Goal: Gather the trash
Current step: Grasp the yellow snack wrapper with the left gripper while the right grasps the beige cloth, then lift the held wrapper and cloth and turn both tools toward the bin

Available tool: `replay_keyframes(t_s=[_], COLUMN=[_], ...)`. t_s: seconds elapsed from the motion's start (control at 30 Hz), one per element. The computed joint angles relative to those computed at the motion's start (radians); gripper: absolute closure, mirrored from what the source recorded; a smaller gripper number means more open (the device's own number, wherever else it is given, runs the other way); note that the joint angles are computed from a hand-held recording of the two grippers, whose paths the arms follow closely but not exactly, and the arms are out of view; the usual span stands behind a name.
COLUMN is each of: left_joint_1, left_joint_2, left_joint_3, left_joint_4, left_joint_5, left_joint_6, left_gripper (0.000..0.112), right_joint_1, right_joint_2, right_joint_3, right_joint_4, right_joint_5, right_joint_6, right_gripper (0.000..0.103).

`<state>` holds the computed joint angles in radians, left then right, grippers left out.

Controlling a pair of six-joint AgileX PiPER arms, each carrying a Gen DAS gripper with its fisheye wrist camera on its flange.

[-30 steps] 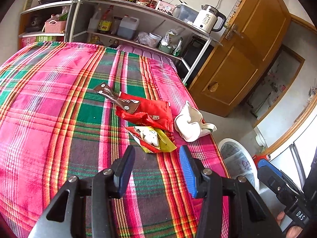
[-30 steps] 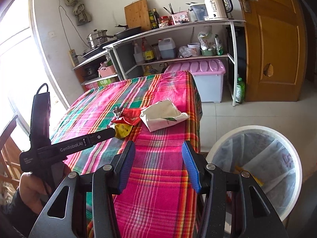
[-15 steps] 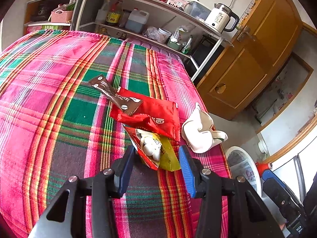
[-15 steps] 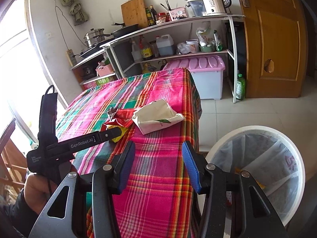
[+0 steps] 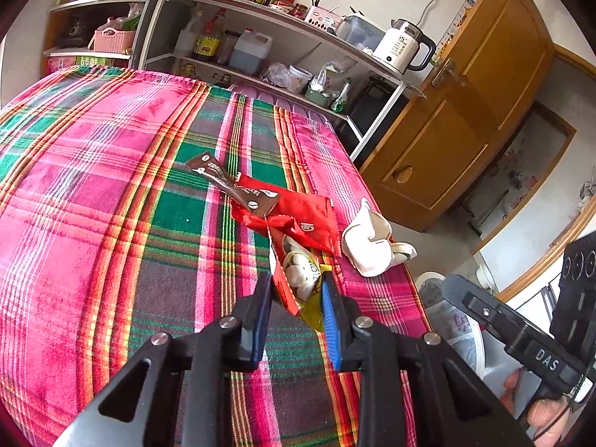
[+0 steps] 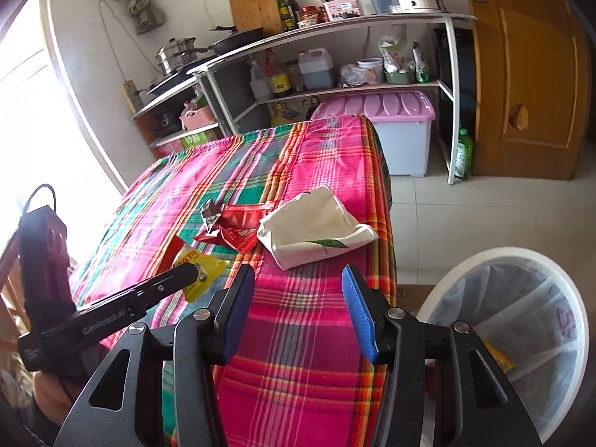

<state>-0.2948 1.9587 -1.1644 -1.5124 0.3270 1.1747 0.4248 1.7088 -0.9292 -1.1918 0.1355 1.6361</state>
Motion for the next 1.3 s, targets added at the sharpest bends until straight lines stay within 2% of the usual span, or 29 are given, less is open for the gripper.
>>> replay_keyframes(t_s=[0.23,0.33,0.4,0.53,0.57,0.67,0.77,0.9,1.07,1.2,1.3], left_joint_1=[0.052,0.073,0.084,0.098,0.102,0.106,0.104,0.092,0.067,0.04,0.02], left_joint_2=[-0.019,-0.02,-0.019,-0.013,-0.011,-0.005,-0.005,-0.019,-0.053,-0.093,-0.123], left_joint_3=[0.039,0.046,0.049,0.052,0.051,0.048,0.049,0.057,0.08,0.111,0.131], left_joint_4=[-0.059,-0.075,-0.085,-0.093,-0.093,-0.09,-0.087,-0.086,-0.077,-0.08,-0.079], left_joint_5=[0.058,0.077,0.089,0.109,0.114,0.124,0.123,0.105,0.088,0.072,0.07], left_joint_6=[0.093,0.118,0.131,0.14,0.141,0.139,0.139,0.149,0.157,0.184,0.199], left_gripper=[0.085,0.085,0.085,0.085,0.085,0.085,0.085,0.085,0.085,0.085,0.085], right_joint_1=[0.05,0.066,0.076,0.093,0.101,0.106,0.103,0.091,0.099,0.135,0.152], right_joint_2=[0.144,0.202,0.242,0.31,0.316,0.312,0.289,0.219,0.082,-0.016,-0.086], right_joint_3=[-0.204,-0.273,-0.316,-0.385,-0.387,-0.379,-0.35,-0.275,-0.119,-0.011,0.062], right_joint_4=[0.259,0.298,0.319,0.336,0.302,0.265,0.247,0.218,-0.005,-0.194,-0.27], right_joint_5=[0.132,0.176,0.213,0.292,0.308,0.317,0.297,0.224,0.143,0.151,0.166], right_joint_6=[-0.442,-0.552,-0.616,-0.7,-0.676,-0.658,-0.626,-0.524,-0.194,0.071,0.196], right_gripper=[0.053,0.053,0.058,0.076,0.079,0.081,0.082,0.082,0.082,0.082,0.082])
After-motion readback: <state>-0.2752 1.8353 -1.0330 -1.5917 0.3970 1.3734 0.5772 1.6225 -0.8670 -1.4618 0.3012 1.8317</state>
